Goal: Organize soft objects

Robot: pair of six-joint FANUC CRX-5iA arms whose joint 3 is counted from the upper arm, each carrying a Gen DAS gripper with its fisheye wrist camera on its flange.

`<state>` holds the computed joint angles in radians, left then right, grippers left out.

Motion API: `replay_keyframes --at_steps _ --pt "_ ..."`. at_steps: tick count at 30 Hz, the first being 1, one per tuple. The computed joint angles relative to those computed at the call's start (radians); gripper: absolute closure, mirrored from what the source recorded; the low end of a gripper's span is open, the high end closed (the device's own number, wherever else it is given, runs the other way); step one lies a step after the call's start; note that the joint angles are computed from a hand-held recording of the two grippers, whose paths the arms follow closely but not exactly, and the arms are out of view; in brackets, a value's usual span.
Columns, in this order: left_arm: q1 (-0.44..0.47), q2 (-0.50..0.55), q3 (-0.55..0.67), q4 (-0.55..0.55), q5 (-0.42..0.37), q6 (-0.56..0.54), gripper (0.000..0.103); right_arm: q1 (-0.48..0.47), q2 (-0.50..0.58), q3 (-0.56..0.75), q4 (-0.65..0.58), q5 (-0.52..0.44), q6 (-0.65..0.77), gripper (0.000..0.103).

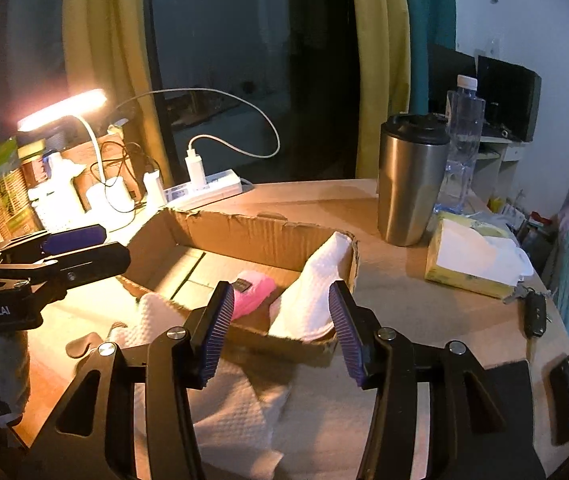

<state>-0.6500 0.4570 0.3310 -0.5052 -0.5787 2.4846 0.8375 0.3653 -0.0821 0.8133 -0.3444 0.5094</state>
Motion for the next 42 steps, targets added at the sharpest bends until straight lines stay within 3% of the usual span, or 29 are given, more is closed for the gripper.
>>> replay_keyframes --at_steps 7,23,37,38,39,42 --pt "-0.018 -0.081 -0.099 -0.092 0.004 0.119 0.027 0.03 -0.03 -0.051 0.063 -0.001 -0.062 0.05" --pt "-0.031 -0.189 -0.29 -0.187 0.045 0.299 0.027 0.126 0.001 -0.019 -0.094 -0.041 0.052 0.044" --pt "-0.045 -0.208 -0.372 -0.165 0.07 0.314 0.027 0.164 0.056 0.041 -0.231 -0.085 0.158 0.045" --pt "-0.048 -0.209 -0.373 -0.167 0.071 0.319 0.027 0.163 0.052 0.033 -0.229 -0.074 0.153 0.053" --pt "-0.052 -0.208 -0.372 -0.166 0.07 0.321 0.027 0.16 0.043 0.02 -0.233 -0.052 0.149 0.071" --pt "-0.064 -0.201 -0.366 -0.165 0.06 0.317 0.027 0.161 0.027 -0.008 -0.2 -0.029 0.122 0.087"
